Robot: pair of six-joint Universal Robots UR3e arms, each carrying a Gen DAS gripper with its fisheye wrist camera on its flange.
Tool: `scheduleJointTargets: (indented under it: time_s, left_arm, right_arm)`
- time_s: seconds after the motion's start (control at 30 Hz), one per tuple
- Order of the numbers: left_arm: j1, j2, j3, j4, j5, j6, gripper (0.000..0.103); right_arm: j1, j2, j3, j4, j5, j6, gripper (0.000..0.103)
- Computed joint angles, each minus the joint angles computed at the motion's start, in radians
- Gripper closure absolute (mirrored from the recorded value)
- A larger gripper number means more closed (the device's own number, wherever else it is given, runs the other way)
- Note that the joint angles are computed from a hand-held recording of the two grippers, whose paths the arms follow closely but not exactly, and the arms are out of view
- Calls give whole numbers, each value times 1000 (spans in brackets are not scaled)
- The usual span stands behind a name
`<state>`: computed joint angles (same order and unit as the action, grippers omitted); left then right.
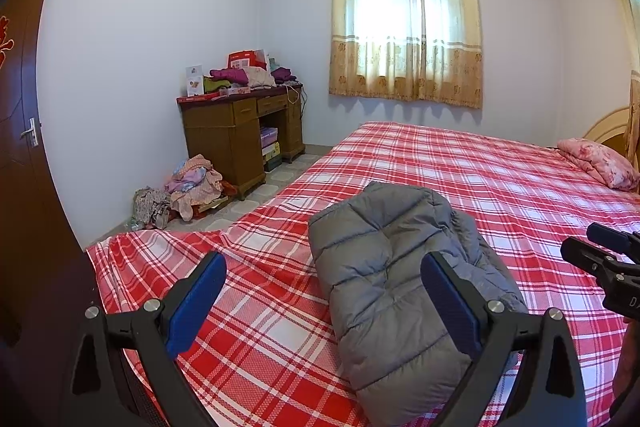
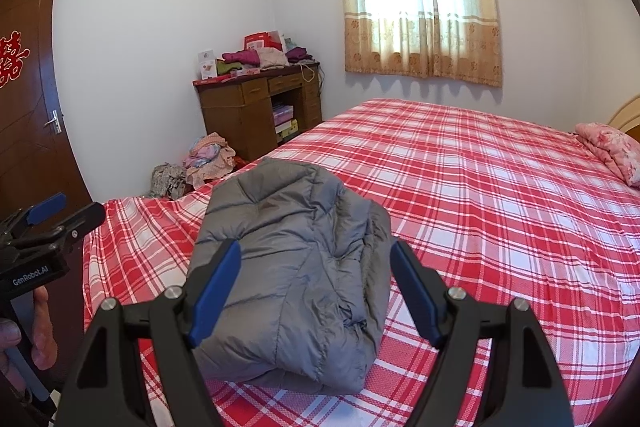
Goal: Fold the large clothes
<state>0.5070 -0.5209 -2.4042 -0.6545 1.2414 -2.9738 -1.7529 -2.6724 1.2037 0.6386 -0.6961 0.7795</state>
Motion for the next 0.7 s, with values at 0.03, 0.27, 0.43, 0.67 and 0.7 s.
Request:
scheduleJointTargets:
  time_s: [0.03, 0.27, 0.43, 0.67, 0.7]
  left_arm:
    - [0, -3, 0, 3, 0, 0, 5]
    - [24, 15, -3, -10, -19, 7, 5]
    - [20, 15, -3, -8, -17, 6, 5]
    - [-13, -10, -9, 27, 17, -4, 5]
    - [-8, -6, -10, 23, 11, -2, 5]
  right_arm:
    - [1, 0, 0, 0, 0, 0, 23]
    - [10, -7, 15, -9, 6, 5, 23]
    - [11, -8, 11, -9, 8, 8, 23]
    - [22, -11, 20, -27, 11, 23, 23]
    - [22, -11, 23, -27, 11, 21, 23]
